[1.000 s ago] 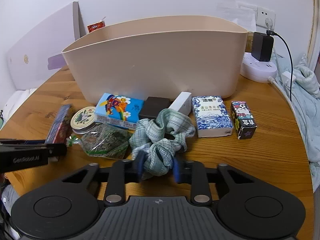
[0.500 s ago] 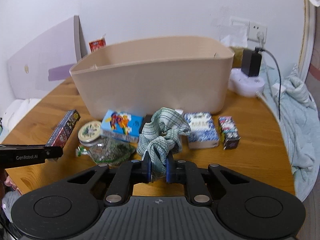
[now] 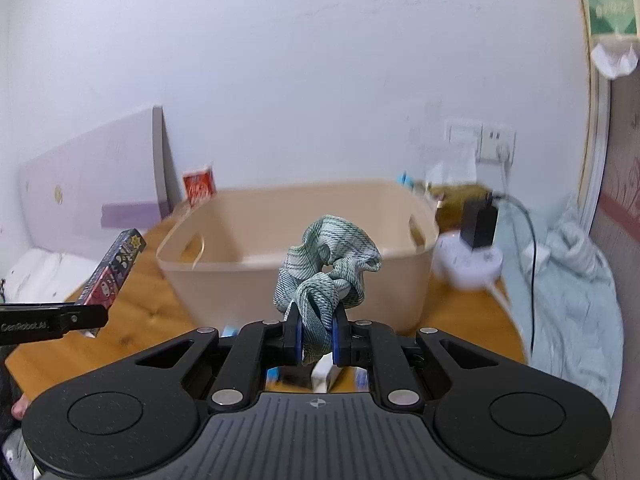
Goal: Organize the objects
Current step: 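Carry both items over the beige bin and open both tools to drop them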
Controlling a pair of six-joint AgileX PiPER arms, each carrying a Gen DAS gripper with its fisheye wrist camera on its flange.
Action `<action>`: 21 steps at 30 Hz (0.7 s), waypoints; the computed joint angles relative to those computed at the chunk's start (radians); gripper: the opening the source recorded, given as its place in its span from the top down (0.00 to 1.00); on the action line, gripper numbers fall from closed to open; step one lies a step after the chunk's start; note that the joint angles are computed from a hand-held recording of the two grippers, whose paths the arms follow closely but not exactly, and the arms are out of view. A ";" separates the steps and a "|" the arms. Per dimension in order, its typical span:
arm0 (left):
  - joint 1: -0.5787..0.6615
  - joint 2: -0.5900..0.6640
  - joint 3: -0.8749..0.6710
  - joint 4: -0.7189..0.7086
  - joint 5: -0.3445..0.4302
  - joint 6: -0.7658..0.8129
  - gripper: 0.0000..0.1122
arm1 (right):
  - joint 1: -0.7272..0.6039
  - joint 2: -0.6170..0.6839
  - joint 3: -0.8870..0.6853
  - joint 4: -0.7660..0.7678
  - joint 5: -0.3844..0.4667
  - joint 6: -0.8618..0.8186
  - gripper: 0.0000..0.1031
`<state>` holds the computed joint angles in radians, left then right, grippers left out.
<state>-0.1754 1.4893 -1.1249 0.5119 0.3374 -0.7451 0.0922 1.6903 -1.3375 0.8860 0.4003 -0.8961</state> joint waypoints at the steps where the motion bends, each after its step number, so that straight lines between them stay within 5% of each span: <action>1: -0.004 0.012 -0.024 0.015 0.000 -0.005 0.79 | -0.002 0.005 -0.019 0.001 -0.001 0.000 0.88; 8: -0.035 0.184 -0.256 0.107 0.031 -0.045 0.79 | -0.008 0.087 -0.188 -0.031 0.004 0.049 0.88; 14: -0.032 0.390 -0.536 -0.105 0.124 0.170 0.79 | 0.002 0.243 -0.407 -0.173 0.019 0.173 0.88; 21: -0.052 0.617 -0.849 -0.200 0.286 0.299 0.79 | 0.009 0.497 -0.815 -0.431 0.264 0.460 0.88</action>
